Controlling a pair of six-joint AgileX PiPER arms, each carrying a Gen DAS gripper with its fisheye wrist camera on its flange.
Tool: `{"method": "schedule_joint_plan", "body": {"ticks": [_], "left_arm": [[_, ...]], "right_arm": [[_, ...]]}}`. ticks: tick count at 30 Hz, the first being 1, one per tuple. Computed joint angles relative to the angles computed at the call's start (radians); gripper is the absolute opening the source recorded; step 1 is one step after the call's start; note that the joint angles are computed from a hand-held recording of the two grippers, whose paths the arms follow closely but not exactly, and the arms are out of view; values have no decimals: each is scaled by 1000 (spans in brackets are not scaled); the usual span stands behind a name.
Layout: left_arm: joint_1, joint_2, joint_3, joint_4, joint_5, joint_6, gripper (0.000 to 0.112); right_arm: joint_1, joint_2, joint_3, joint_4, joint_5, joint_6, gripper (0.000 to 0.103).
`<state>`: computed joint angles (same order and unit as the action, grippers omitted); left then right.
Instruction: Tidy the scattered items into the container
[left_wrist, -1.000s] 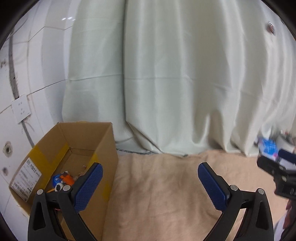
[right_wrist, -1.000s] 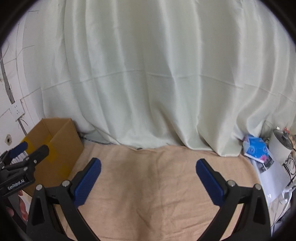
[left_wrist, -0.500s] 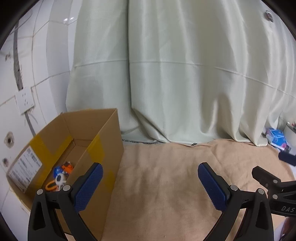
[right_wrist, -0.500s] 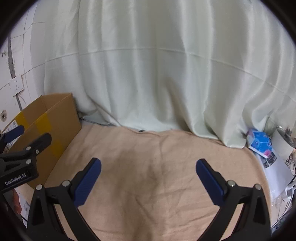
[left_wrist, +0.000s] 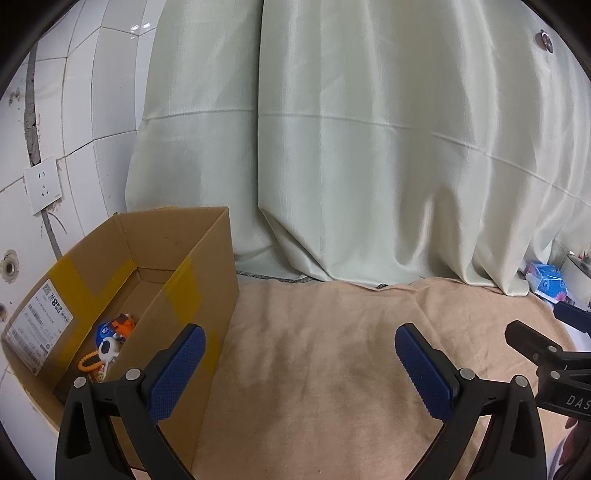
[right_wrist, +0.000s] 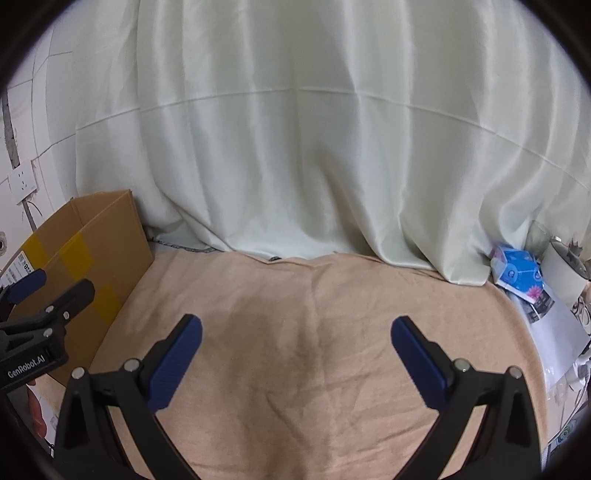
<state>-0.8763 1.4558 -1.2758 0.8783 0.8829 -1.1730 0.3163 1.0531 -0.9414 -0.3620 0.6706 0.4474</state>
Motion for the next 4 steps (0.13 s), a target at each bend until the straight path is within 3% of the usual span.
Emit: {"method": "schedule_joint_plan", "body": {"ticks": [4], "left_arm": [[1, -18, 21, 6, -28, -21, 103]], "right_arm": [[0, -3, -1, 4, -9, -5, 103]]}}
